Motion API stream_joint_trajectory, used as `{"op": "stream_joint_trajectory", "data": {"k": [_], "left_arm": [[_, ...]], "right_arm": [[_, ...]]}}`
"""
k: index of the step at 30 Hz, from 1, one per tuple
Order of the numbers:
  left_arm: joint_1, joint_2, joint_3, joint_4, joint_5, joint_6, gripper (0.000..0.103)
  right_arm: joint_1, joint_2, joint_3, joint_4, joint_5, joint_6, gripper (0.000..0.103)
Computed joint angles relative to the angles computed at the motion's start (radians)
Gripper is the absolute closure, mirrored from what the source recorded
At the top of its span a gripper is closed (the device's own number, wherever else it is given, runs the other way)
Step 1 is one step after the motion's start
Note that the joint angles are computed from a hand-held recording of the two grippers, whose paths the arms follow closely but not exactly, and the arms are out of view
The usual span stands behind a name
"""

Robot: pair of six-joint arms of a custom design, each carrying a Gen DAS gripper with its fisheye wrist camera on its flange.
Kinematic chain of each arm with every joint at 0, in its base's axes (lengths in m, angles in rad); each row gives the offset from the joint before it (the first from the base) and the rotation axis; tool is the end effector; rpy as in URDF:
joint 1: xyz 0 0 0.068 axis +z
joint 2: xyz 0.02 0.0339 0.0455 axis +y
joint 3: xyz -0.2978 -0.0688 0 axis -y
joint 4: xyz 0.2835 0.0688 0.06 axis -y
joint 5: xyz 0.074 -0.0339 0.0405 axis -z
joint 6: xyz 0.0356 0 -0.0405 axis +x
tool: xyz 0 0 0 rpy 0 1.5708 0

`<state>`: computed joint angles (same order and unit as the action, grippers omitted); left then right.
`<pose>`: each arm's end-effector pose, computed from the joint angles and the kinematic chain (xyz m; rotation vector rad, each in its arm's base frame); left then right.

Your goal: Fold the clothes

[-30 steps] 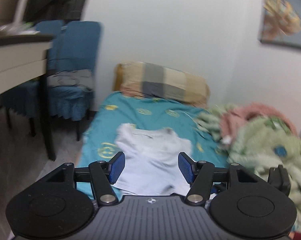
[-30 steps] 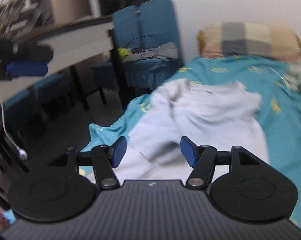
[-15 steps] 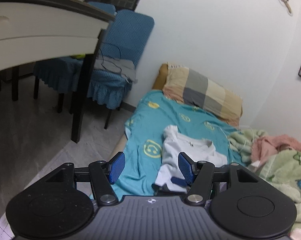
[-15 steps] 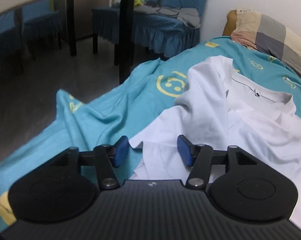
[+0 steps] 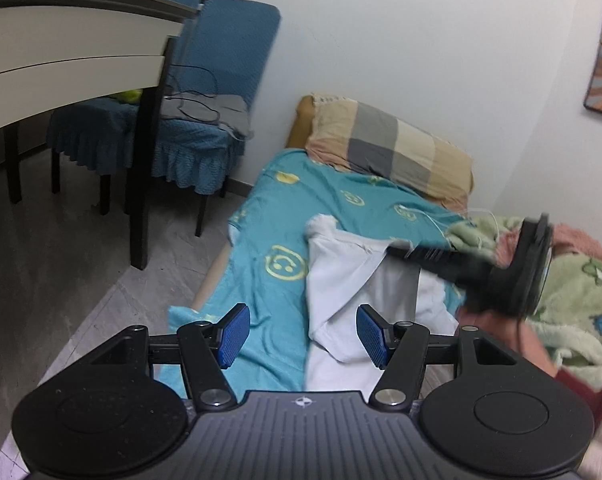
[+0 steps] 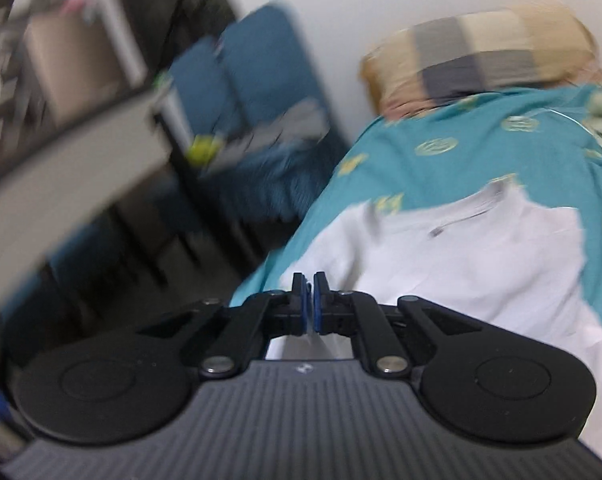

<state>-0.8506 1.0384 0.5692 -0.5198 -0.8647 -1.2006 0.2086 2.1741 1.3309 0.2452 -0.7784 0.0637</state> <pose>0.1537 -0.1341 0.2143 -0.6587 2.0403 -0.0354 0.4883 0.1289 0.1310 -0.6021 2.0475 0.9971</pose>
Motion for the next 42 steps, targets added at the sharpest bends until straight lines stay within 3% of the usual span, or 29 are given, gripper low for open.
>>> {"op": "stream_joint_trajectory", "data": {"k": [3,7,10,17,19,21,23,26,29,31,33,34,39,42], "left_arm": [[0.026,0.06,0.009,0.069,0.061,0.04,0.041],[0.055,0.143,0.024,0.134,0.127,0.082,0.041],[0.068,0.206,0.042,0.156,0.16,0.1,0.041],[0.082,0.26,0.056,0.177,0.19,0.123,0.041],[0.078,0.267,0.062,0.165,0.187,0.113,0.041],[0.076,0.27,0.065,0.154,0.187,0.099,0.041],[0.077,0.27,0.065,0.152,0.188,0.092,0.041],[0.078,0.265,0.061,0.147,0.187,0.087,0.041],[0.08,0.261,0.053,0.152,0.188,0.083,0.041],[0.082,0.259,0.049,0.155,0.197,0.08,0.041],[0.08,0.259,0.049,0.154,0.203,0.078,0.041],[0.077,0.258,0.05,0.152,0.201,0.079,0.041],[0.055,0.26,0.058,0.153,0.194,0.083,0.041],[0.053,0.288,0.071,0.155,0.211,0.091,0.041]], "right_arm": [[-0.061,0.08,0.104,0.001,-0.001,0.087,0.097],[-0.118,0.233,0.279,-0.119,0.046,0.158,0.097],[-0.136,0.324,0.378,-0.236,0.103,0.112,0.097],[-0.151,0.237,0.209,-0.031,0.092,0.138,0.093],[-0.152,0.185,0.154,0.003,0.05,0.092,0.082],[-0.142,0.142,0.111,0.004,-0.008,0.008,0.037],[-0.122,0.119,0.118,-0.094,-0.07,-0.1,0.026],[-0.066,0.152,0.253,-0.45,-0.067,-0.273,0.028],[-0.002,0.167,0.28,-0.511,0.066,-0.392,0.028],[0.029,0.168,0.288,-0.543,0.166,-0.488,0.035],[0.04,0.135,0.247,-0.52,0.242,-0.538,0.088],[0.039,0.115,0.222,-0.501,0.265,-0.549,0.094],[-0.047,0.046,0.114,-0.346,0.207,-0.384,0.096],[-0.079,0.105,0.145,-0.326,0.265,-0.277,0.096]]}}
